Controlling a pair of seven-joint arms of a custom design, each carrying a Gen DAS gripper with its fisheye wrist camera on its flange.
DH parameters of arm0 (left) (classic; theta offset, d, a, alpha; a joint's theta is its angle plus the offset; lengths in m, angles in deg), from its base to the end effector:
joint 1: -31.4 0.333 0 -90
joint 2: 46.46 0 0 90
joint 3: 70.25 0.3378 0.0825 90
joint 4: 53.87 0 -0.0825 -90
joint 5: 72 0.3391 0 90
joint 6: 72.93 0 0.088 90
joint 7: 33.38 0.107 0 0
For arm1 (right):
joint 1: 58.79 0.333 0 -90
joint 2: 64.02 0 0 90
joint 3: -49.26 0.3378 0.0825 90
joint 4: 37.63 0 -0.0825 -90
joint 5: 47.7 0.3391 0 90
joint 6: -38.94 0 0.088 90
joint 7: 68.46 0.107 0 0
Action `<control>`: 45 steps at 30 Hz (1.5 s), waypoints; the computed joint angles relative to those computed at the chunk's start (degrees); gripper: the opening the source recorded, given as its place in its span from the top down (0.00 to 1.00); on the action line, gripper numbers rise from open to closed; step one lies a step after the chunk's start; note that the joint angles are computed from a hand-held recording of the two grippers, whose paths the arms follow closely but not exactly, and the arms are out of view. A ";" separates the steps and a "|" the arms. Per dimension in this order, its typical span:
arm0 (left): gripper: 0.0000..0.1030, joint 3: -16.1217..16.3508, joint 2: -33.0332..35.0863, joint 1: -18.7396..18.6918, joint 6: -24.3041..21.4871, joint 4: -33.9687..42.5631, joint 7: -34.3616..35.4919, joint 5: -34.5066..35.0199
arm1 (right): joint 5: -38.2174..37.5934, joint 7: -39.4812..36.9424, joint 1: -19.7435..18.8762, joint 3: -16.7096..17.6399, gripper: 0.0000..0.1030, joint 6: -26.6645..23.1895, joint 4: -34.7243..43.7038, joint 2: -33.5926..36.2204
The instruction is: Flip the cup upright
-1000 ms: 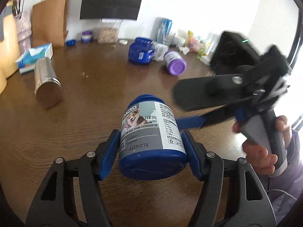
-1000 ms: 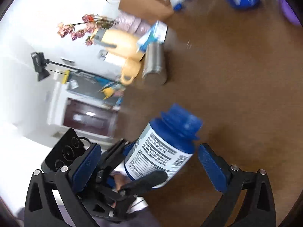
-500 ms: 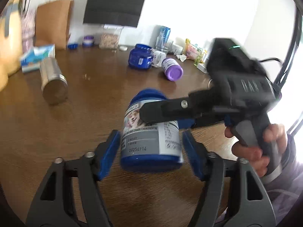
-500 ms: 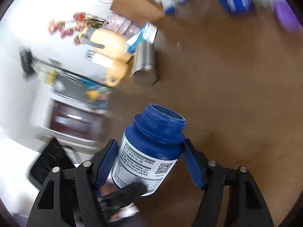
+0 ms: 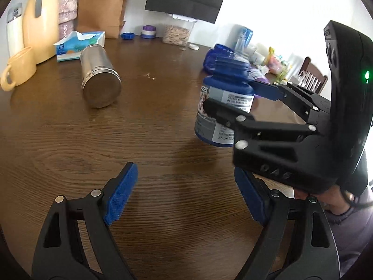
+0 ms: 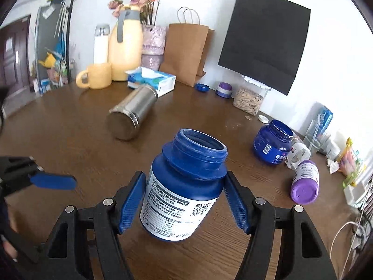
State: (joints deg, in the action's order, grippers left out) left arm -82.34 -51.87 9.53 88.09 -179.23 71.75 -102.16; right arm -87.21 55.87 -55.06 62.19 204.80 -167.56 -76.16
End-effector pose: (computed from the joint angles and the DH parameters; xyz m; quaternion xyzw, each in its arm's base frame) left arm 0.4420 -0.2730 0.5501 -0.5021 0.7798 -0.3673 0.0707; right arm 0.4481 0.1828 0.5729 -0.7256 0.5300 -0.3411 0.2761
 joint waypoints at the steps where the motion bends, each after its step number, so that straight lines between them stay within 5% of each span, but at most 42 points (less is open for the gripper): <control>1: 0.20 -0.22 0.23 0.37 -0.43 0.10 -1.33 1.77 | -0.70 0.55 -0.30 0.38 0.30 -0.27 0.32 0.65; 4: 0.20 -0.25 0.55 0.73 -1.76 0.34 -2.70 2.82 | 0.94 0.24 0.95 -0.46 0.29 -0.83 0.66 1.66; 8: 0.20 -0.41 0.21 0.74 -1.76 0.29 -2.33 2.46 | 13.50 -10.03 5.82 -4.35 0.28 -1.00 -0.18 0.62; 10: 0.20 -0.57 -0.16 0.65 -1.35 -0.02 -2.80 3.26 | 16.70 -11.74 5.97 -4.23 0.20 -0.80 -0.78 -0.50; 14: 0.20 -0.29 -1.55 -0.16 -0.99 -0.94 -2.64 3.17 | 25.27 -17.20 7.50 -5.19 0.20 0.13 -3.44 -5.08; 31: 0.12 -0.29 -19.46 0.28 -3.19 -9.47 -27.18 23.98 | 35.18 -10.45 -2.34 5.76 0.20 -11.08 -13.69 -31.30; 34: 0.00 -1.67 -23.26 2.15 -2.88 -11.89 -32.93 28.90 | 35.90 -7.96 -2.22 7.21 0.20 -13.30 -15.01 -35.12; 45: 0.00 1.00 -35.90 -1.45 -5.08 -21.33 -39.04 34.44 | 35.65 4.18 -2.80 14.75 0.20 -27.30 -17.80 -48.67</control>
